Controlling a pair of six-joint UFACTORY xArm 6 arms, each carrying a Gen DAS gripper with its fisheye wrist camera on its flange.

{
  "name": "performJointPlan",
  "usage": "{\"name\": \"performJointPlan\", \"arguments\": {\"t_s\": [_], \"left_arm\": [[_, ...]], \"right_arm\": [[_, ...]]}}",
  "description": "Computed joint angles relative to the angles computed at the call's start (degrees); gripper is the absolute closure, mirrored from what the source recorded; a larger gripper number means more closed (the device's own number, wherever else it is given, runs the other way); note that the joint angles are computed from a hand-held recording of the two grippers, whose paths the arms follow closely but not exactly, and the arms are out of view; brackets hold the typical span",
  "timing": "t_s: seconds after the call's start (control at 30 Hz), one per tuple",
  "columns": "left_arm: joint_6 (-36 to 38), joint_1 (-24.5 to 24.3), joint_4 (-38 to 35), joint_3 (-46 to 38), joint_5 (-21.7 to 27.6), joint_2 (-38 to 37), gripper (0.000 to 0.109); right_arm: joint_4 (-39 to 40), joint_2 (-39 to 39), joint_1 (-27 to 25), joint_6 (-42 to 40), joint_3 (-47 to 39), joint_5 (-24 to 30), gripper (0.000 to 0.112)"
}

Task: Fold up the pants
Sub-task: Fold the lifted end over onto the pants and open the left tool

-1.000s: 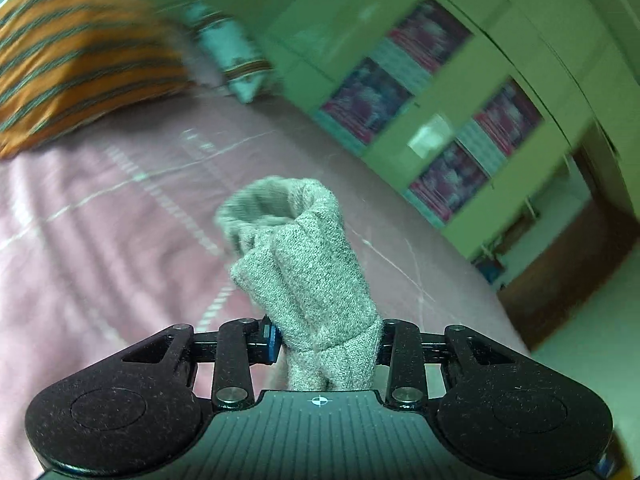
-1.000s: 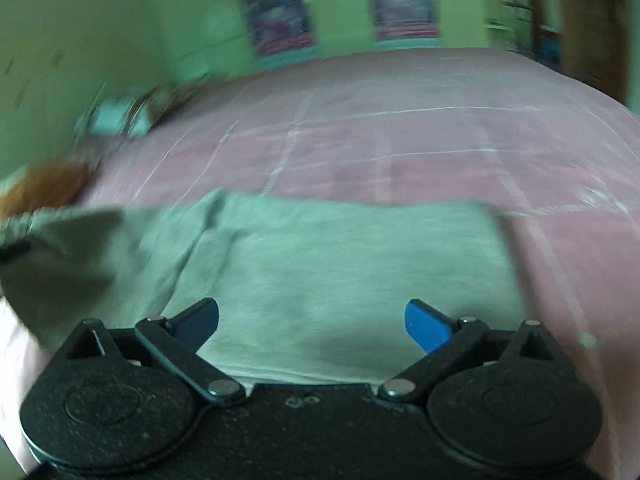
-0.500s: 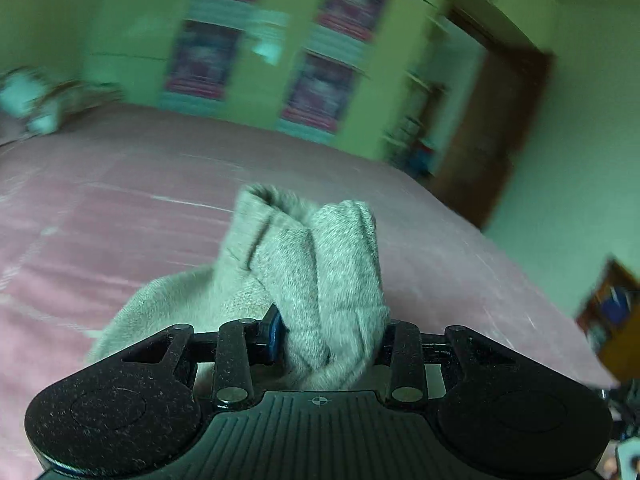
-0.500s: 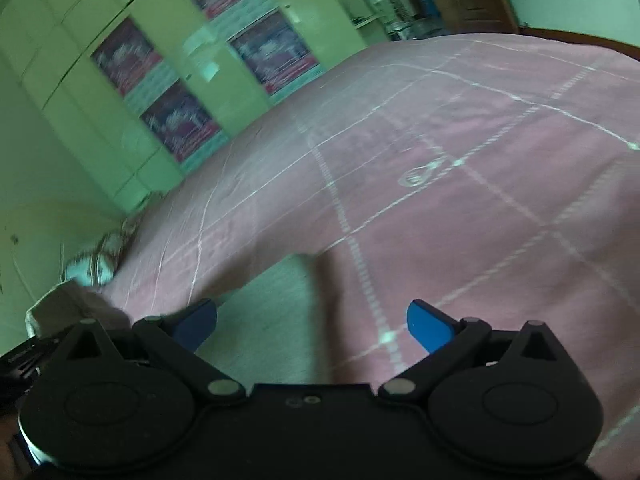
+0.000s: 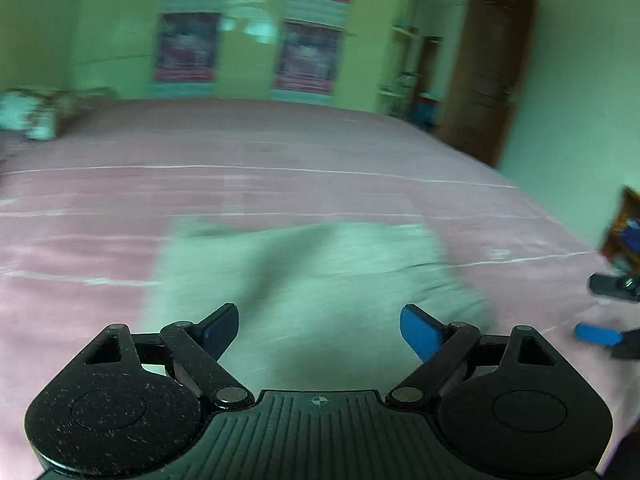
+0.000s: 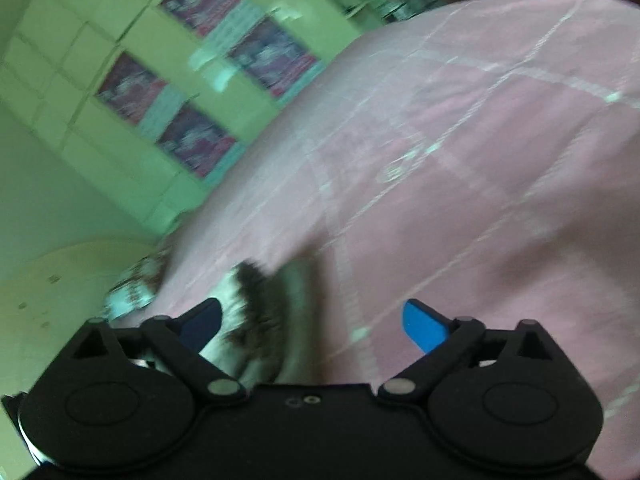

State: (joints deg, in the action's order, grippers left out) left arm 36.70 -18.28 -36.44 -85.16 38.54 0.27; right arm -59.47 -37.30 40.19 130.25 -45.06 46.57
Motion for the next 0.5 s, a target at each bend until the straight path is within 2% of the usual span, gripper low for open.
{"name": "performJointPlan", "arguments": {"t_s": [0.07,0.23,0.37,0.5], "left_arm": [[-0.4,4.1,1.5,2.5,0.8,-2.2,0.021],[1.7,9.9,4.2,9.2,0.2,-6.0,0.021],[4.1,10.9,3.9,12.4,0.8,-7.4,0.021],[-0.7,8.7,5.4,11.7,-1.0,-6.1,0.021]], "right_arm": [[-0.5,3.5,-2.7,0.9,-1.2,-7.3,0.043],[1.3,12.6,-3.9,0.9,-6.7,-13.2,0.046],[2.8,15.6,-3.1,1.1,-9.1,-12.6,0.047],[3.6,16.9,-2.2,1.4,-10.5,-10.8,0.048]]}}
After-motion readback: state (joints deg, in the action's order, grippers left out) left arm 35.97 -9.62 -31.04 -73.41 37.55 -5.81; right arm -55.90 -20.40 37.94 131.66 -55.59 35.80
